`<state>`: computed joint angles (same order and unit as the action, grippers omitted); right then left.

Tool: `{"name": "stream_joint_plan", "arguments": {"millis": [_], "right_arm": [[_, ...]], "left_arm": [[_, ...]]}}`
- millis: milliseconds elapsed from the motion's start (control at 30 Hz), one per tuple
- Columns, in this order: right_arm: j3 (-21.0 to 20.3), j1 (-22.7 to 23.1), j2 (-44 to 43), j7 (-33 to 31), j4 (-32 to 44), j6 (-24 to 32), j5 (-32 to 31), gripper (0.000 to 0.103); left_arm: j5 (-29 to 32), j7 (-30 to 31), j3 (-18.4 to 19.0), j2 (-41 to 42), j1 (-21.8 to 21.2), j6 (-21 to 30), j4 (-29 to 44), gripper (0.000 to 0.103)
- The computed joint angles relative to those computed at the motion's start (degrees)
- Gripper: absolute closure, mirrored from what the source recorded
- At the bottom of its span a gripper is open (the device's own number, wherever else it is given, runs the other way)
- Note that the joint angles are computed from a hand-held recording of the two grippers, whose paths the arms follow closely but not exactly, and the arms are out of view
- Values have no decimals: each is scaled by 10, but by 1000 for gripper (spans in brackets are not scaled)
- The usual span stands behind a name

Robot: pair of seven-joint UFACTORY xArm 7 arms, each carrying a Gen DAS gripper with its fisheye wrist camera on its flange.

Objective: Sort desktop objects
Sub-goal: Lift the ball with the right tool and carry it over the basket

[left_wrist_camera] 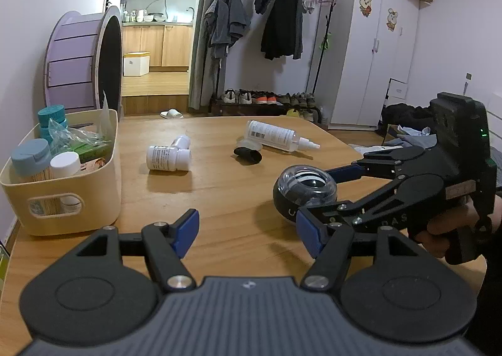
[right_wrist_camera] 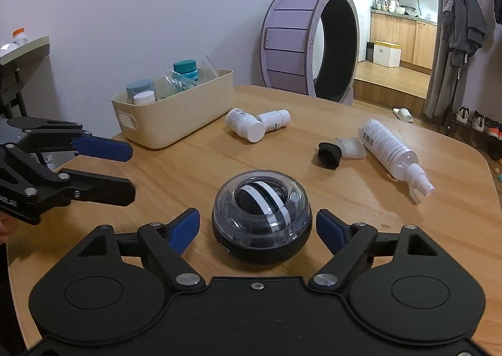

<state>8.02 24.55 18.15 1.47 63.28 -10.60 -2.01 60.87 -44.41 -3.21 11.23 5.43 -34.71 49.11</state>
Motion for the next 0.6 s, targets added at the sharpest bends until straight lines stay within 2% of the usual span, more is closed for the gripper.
{"name": "stream_joint_plan", "arguments": {"millis": [167, 300, 367, 600], "right_arm": [[-38, 34, 8, 4, 6, 0, 13, 22], [-14, 10, 16, 9, 8, -5, 11, 24], [15, -17, 19, 11, 8, -13, 1, 31], [-28, 28, 24, 24, 24, -6, 23, 33]], "left_arm": [[11, -8, 1, -4, 2, 3, 0, 35], [4, -4, 3, -5, 1, 1, -2, 35], [0, 0, 3, -5, 0, 0, -4, 35], [-24, 19, 11, -22, 4, -18, -27, 35]]}}
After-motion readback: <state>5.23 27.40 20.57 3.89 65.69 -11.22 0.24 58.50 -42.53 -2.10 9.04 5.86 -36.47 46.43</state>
